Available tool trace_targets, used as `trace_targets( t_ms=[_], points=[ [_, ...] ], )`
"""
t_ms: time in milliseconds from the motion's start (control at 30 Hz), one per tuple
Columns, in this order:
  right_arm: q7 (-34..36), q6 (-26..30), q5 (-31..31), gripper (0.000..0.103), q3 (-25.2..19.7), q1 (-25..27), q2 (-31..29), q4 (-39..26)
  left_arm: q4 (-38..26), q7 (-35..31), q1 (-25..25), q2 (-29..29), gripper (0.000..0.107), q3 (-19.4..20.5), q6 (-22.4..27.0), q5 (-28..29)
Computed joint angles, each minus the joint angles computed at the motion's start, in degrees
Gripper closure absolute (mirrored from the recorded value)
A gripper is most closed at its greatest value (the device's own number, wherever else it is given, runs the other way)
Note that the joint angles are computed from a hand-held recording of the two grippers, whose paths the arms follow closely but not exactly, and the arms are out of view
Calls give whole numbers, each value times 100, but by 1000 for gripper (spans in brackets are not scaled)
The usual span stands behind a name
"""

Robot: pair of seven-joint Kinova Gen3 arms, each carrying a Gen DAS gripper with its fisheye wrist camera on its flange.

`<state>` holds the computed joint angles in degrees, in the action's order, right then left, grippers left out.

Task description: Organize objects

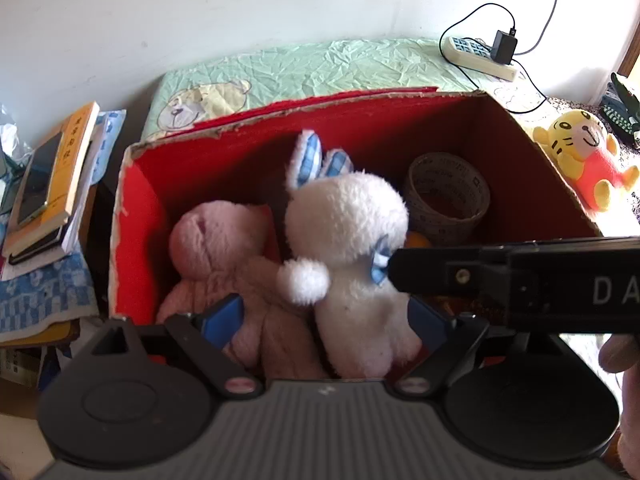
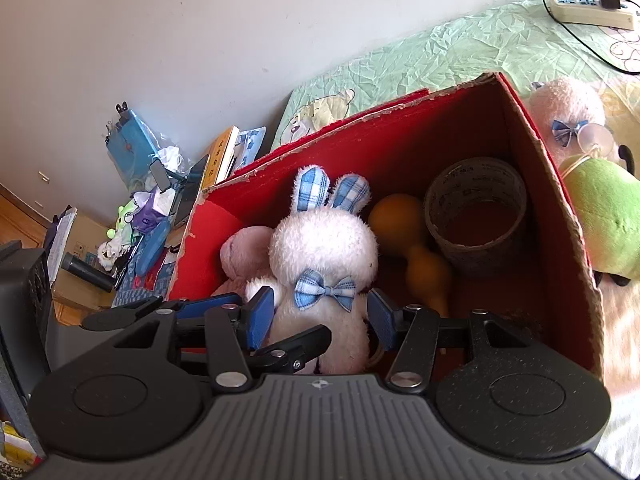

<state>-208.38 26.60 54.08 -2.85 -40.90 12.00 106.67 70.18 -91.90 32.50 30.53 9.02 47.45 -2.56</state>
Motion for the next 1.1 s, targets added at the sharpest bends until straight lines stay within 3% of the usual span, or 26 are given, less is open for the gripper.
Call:
trace_targets(
  t_ms=[333, 667, 900, 1100],
  points=[
    [-435, 217, 283, 47, -111, -164, -48, 116, 164, 404, 177, -132, 17, -127, 60, -230],
    [-804, 986, 783, 49, -439, -376, -120, 131, 328, 1033, 495, -330, 15, -291, -15, -788],
    [-1174, 954, 1113, 48, -653, -237, -335, 370, 356, 1692, 818, -467, 13, -420, 72, -1350],
    [-1110, 590, 1317, 48, -767, 4, -556, 621, 302, 2517, 1166, -519, 13, -541, 358, -1891]
  ],
)
